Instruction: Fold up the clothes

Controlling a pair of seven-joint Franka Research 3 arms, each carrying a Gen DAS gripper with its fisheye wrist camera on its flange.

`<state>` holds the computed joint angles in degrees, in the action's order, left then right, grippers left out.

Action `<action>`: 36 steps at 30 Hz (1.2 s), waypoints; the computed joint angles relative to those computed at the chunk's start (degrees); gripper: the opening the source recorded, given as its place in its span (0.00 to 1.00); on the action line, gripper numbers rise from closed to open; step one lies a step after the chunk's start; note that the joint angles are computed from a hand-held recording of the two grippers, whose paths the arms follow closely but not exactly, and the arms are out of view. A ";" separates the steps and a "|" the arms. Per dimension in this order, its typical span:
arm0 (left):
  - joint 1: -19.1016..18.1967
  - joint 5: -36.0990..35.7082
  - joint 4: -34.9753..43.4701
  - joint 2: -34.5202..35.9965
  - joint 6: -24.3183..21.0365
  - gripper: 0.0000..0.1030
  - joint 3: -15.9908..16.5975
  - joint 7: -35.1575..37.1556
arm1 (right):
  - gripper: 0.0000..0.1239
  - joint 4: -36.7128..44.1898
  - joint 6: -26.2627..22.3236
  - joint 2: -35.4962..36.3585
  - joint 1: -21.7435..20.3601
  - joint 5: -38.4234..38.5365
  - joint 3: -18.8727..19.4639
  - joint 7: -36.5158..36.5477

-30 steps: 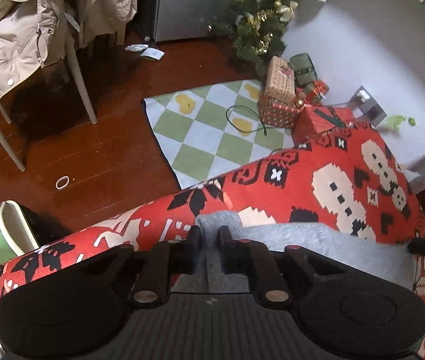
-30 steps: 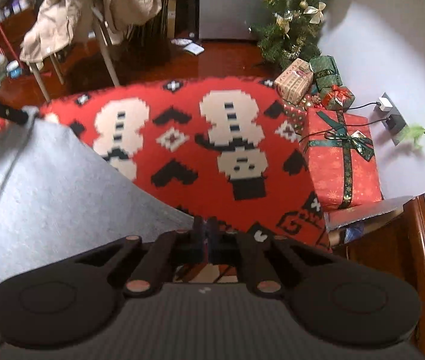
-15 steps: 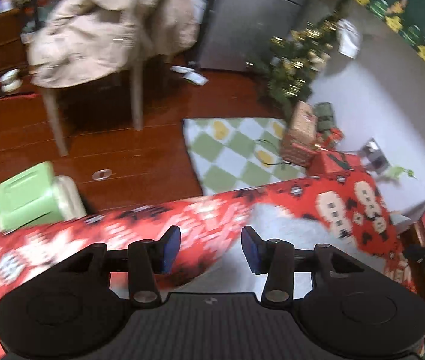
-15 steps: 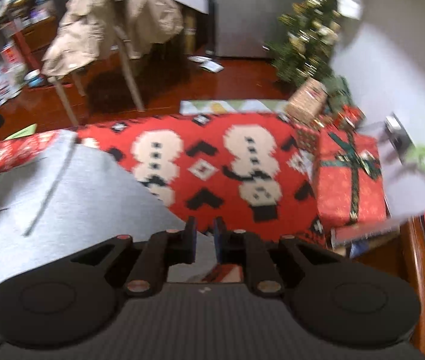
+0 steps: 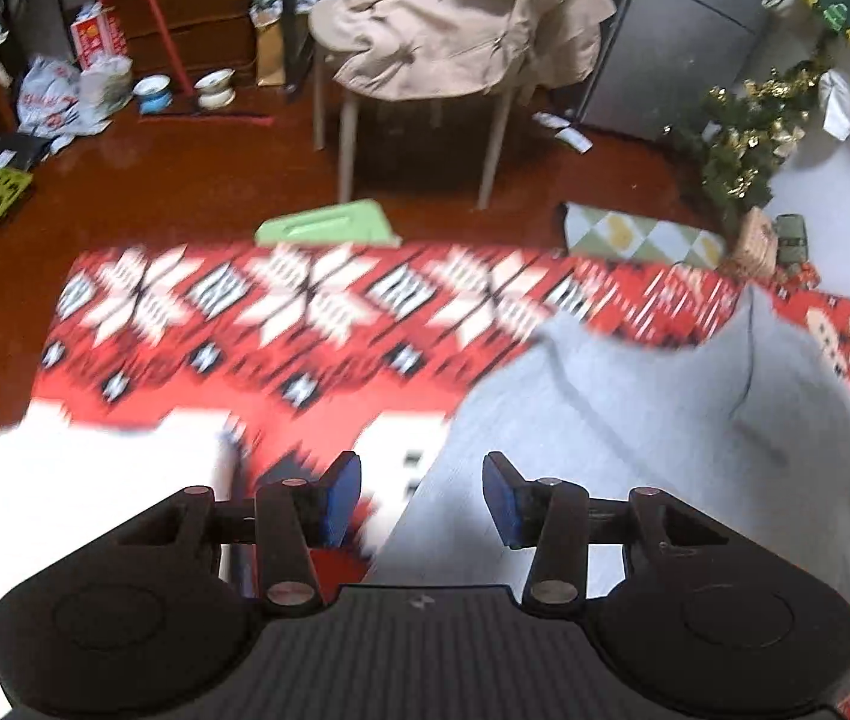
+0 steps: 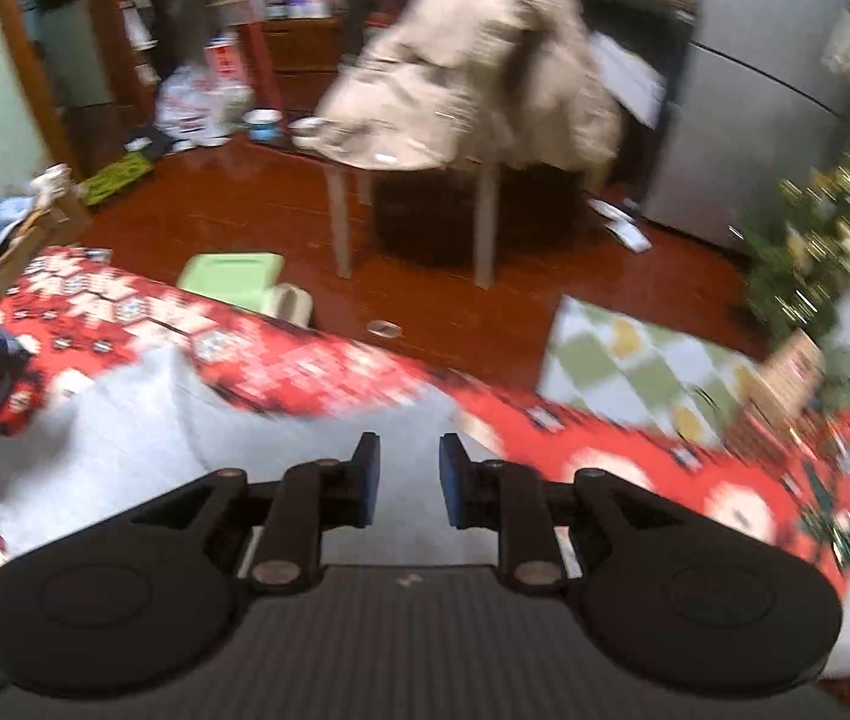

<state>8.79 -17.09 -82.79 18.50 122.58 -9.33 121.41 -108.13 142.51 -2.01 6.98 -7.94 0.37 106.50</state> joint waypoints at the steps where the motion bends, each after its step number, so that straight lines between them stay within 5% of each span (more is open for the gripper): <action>1: 0.28 0.42 -1.95 -1.13 0.41 0.41 0.33 0.39 | 0.19 2.75 0.06 2.65 0.52 1.36 0.38 -1.49; 11: -0.82 5.86 -21.20 -11.80 10.21 0.39 4.30 -12.86 | 0.19 31.45 -4.47 28.51 6.82 9.72 0.81 -12.38; 23: -0.91 2.65 -23.61 -10.30 14.74 0.37 4.24 -26.66 | 0.25 53.71 -15.05 45.63 6.75 15.03 0.96 -17.93; 25: -1.03 2.90 -24.22 -10.44 16.35 0.29 4.16 -28.03 | 0.25 57.41 -17.31 48.18 6.53 15.84 1.24 -19.27; 27: -1.17 3.74 -24.71 -10.59 17.32 0.06 4.19 -29.54 | 0.25 63.11 -21.01 51.88 6.61 16.14 1.14 -19.61; 28: -1.17 3.83 -25.06 -10.75 17.74 0.05 4.15 -29.86 | 0.25 65.21 -22.24 53.24 6.79 16.07 0.91 -19.28; 32: -1.70 6.76 -27.67 -12.83 22.93 0.03 4.29 -30.52 | 0.05 60.24 -18.11 50.86 7.14 16.82 0.90 -19.67; 36: -1.89 8.57 -27.71 -12.80 25.59 0.04 4.52 -30.67 | 0.04 52.90 -10.30 46.71 8.95 14.44 -1.45 -16.68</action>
